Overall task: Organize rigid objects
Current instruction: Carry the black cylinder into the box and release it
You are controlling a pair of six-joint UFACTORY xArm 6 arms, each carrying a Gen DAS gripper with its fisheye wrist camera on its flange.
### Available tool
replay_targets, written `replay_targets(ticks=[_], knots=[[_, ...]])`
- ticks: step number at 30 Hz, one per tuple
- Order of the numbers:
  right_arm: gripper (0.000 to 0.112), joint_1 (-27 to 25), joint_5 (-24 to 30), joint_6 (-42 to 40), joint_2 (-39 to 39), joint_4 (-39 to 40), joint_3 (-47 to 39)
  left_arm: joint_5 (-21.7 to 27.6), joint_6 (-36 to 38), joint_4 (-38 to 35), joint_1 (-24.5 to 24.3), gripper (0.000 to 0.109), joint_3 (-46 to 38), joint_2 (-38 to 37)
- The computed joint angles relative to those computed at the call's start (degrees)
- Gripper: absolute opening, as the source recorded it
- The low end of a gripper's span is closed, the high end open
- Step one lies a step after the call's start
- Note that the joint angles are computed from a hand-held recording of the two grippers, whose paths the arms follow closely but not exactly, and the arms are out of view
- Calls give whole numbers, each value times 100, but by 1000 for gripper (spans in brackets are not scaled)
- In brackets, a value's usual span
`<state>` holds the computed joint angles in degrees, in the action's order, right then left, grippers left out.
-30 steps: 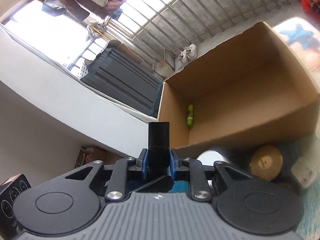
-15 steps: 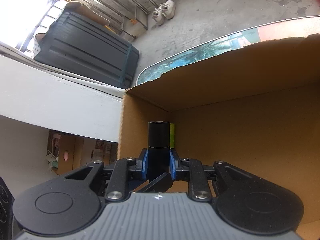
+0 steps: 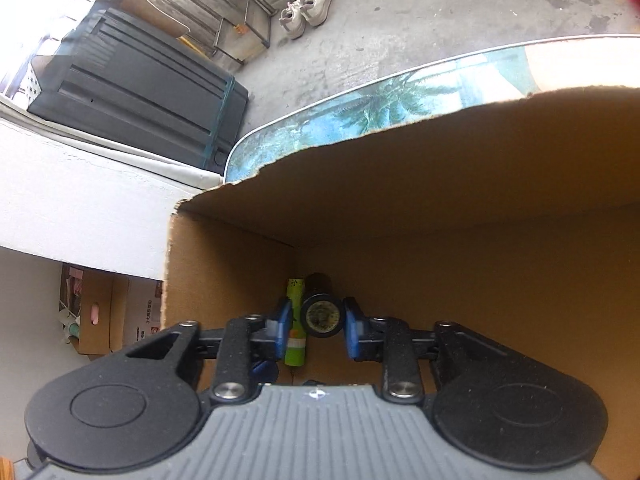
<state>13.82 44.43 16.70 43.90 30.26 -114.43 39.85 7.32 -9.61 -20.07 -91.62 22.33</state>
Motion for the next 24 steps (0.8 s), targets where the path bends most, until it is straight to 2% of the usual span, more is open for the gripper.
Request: replay_targets(ticks=[1, 9, 16, 20, 24], knots=[[59, 10, -103, -19, -121, -49, 155, -64, 28, -25, -2, 25, 113, -103], [59, 87, -1323, -506, -1642, 448, 1991, -520, 309, -350, 3, 27, 1106, -1111], [59, 216, -2096, -1573, -3596, 1722, 3962, -814, 969, -1040, 20, 28, 2208, -2322], [59, 343, -2421, -2354, -4873, 2641, 5166, -870, 1725, -1730, 96, 31, 2941, -3073], [59, 623, -2988, -2923, -6243, 3118, 6541, -946, 2270, -2173, 101, 34, 3658, -3665]])
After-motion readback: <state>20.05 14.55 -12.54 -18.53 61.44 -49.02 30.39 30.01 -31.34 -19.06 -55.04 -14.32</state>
